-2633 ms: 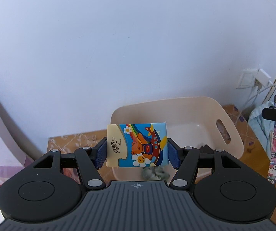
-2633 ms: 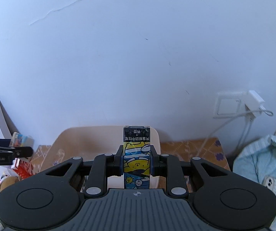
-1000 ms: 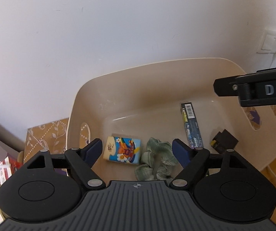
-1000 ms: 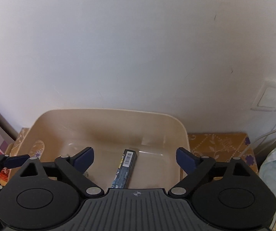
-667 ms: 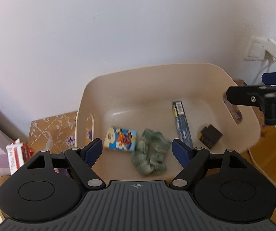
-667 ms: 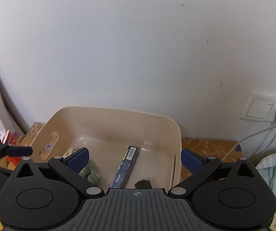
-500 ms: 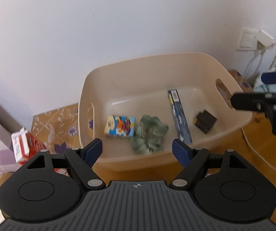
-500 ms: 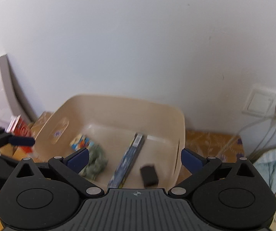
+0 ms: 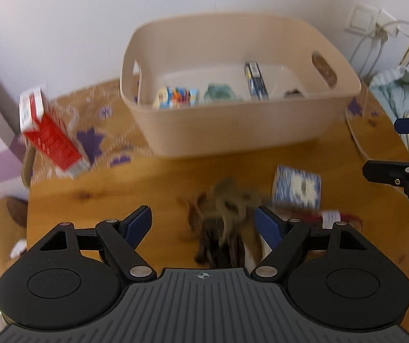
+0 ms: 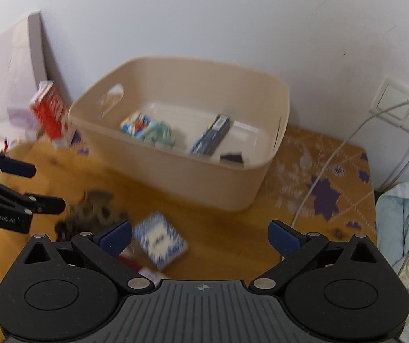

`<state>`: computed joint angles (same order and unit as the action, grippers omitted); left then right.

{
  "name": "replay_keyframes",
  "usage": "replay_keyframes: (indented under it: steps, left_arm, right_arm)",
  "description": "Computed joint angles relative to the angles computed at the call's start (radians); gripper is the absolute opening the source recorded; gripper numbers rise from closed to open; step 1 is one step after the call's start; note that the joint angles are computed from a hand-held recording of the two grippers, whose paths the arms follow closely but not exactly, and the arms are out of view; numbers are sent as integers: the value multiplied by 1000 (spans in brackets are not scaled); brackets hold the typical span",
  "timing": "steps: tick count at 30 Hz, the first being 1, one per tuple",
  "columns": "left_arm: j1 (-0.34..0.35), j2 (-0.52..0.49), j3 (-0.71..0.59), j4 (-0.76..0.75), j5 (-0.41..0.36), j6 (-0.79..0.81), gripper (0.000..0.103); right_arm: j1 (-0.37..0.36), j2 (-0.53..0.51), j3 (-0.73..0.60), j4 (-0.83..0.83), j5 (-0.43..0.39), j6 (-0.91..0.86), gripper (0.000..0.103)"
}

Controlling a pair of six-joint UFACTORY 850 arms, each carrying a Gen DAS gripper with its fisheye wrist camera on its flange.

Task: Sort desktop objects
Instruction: 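Grasp the brown hair claw with left tool while right tool grasps the red hair clip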

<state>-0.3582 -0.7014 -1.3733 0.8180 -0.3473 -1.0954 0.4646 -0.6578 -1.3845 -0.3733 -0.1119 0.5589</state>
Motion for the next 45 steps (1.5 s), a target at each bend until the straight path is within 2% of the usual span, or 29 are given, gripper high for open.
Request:
replay_keyframes:
  steps: [4, 6, 11, 16, 19, 22, 26, 36, 37, 41, 45]
  left_arm:
    - [-8, 7, 40, -8, 5, -10, 81]
    - [-10, 11, 55, -11, 4, -29, 81]
    - [-4, 5, 72, -44, 10, -71, 81]
    - [10, -12, 68, -180, 38, 3, 81]
    - [20, -26, 58, -291, 50, 67, 81]
    - [27, -42, 47, -365, 52, 95, 81]
    - [24, -62, 32, -349, 30, 64, 81]
    - [41, -89, 15, -544, 74, 174, 81]
    - [39, -95, 9, -551, 70, 182, 82]
    - [15, -113, -12, -395, 38, 77, 83]
    - [3, -124, -26, -312, 14, 11, 83]
  right_arm:
    - [4, -22, 10, 249, 4, -267, 103]
    - [8, -29, 18, 265, 4, -303, 103]
    - [23, -46, 32, 154, -8, -244, 103]
    - [36, -60, 41, 61, -11, -210, 103]
    - [38, -73, 31, 201, -26, -389, 103]
    - [41, -84, 24, 222, -30, -431, 103]
    - [41, -107, 1, 321, -40, -533, 103]
    - [43, -171, -72, 547, -63, -751, 101]
    - [43, -177, -80, 555, -68, -760, 100]
    - [43, -194, -99, 585, -83, -788, 94]
    - [41, -202, -106, 579, -88, -774, 87]
